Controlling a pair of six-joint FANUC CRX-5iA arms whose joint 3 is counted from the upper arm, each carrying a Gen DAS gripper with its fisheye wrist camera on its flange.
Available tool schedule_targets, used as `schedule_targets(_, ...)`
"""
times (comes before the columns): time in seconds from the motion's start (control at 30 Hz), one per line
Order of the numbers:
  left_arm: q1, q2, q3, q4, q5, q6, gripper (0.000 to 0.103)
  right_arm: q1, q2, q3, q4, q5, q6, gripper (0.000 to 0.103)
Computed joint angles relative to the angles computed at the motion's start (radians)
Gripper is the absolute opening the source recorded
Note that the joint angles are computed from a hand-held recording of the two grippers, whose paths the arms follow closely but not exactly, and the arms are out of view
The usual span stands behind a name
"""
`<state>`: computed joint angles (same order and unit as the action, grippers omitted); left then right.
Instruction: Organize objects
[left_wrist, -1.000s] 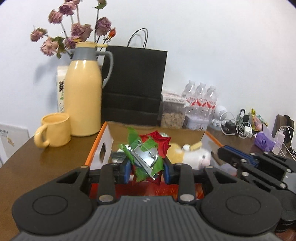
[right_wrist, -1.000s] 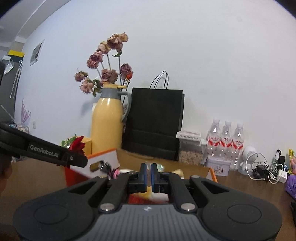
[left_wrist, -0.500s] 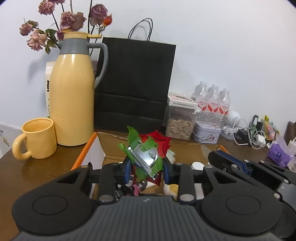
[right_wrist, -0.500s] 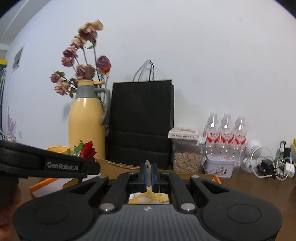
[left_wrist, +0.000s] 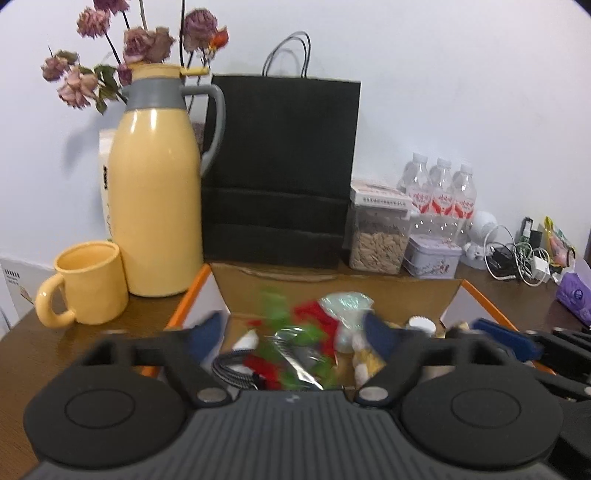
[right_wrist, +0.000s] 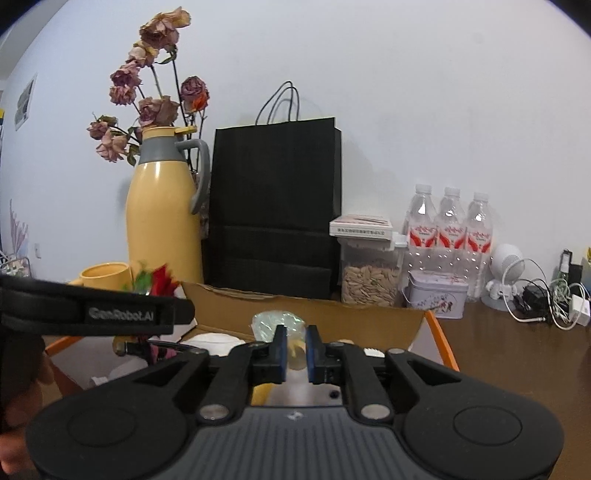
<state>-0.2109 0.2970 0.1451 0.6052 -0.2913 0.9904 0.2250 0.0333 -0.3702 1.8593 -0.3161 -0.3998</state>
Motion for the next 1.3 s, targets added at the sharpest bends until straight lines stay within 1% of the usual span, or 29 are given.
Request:
schedule_targets(0.03,-0.004,-0.006,-0.016,0.020,0.027,-0.020,0.103,-0.001,-0.004,-0.003,-0.001,-0.002,-0.008,0.038)
schedule_targets(0.07,-0.005,-0.011,-0.025,0.028,0.042,-0.029,0.103,-0.004,-0.009,-0.006,0.014,-0.006,-0.029,0.050)
schedule_targets(0.1,-0.004,-0.013,-0.025,0.037,0.039,-0.039,0.103,-0.005,-0.012,-0.010,0.023,-0.011,-0.040,0.076)
schedule_targets(0.13,-0.003,-0.015,-0.027,0.044,0.037,-0.044,0.103,-0.003,-0.013,-0.012,0.025,-0.020,-0.041,0.097)
schedule_targets(0.17,-0.002,-0.018,-0.030,0.044,0.040,-0.042,0.103,0.003,-0.014,-0.013,0.018,-0.033,-0.034,0.102)
schedule_targets(0.23,0.000,-0.021,-0.033,0.044,0.043,-0.040,0.103,0.014,-0.015,-0.014,-0.008,-0.050,-0.011,0.103)
schedule_targets(0.43,0.001,-0.024,-0.036,0.047,0.037,-0.039,0.103,0.031,-0.015,-0.013,-0.044,-0.059,0.030,0.103)
schedule_targets(0.7,-0.002,-0.036,-0.063,0.102,0.056,-0.087,0.103,0.057,-0.025,-0.019,-0.084,-0.099,0.070,0.103)
schedule_targets(0.8,-0.011,-0.056,-0.103,0.197,0.080,-0.173,0.103,0.059,-0.039,-0.029,-0.073,-0.105,0.065,0.103)
schedule_targets(0.87,-0.014,-0.070,-0.123,0.239,0.087,-0.212,0.103,0.065,-0.048,-0.035,-0.083,-0.109,0.078,0.103)
schedule_targets(1.0,-0.025,-0.102,-0.174,0.356,0.100,-0.329,0.103,0.076,-0.074,-0.054,-0.084,-0.117,0.092,0.103)
schedule_targets(1.03,-0.031,-0.111,-0.190,0.397,0.109,-0.369,0.103,0.076,-0.082,-0.061,-0.077,-0.117,0.089,0.103)
schedule_targets(1.1,-0.056,-0.132,-0.235,0.542,0.137,-0.510,0.103,0.079,-0.098,-0.075,-0.073,-0.118,0.089,0.103)
schedule_targets(1.17,-0.078,-0.153,-0.272,0.662,0.162,-0.621,0.103,0.087,-0.115,-0.090,-0.087,-0.121,0.100,0.103)
schedule_targets(1.23,-0.076,-0.170,-0.291,0.683,0.155,-0.643,0.103,0.093,-0.128,-0.099,-0.109,-0.117,0.122,0.103)
schedule_targets(1.3,-0.065,-0.191,-0.312,0.667,0.143,-0.634,0.103,0.108,-0.141,-0.108,-0.145,-0.122,0.158,0.103)
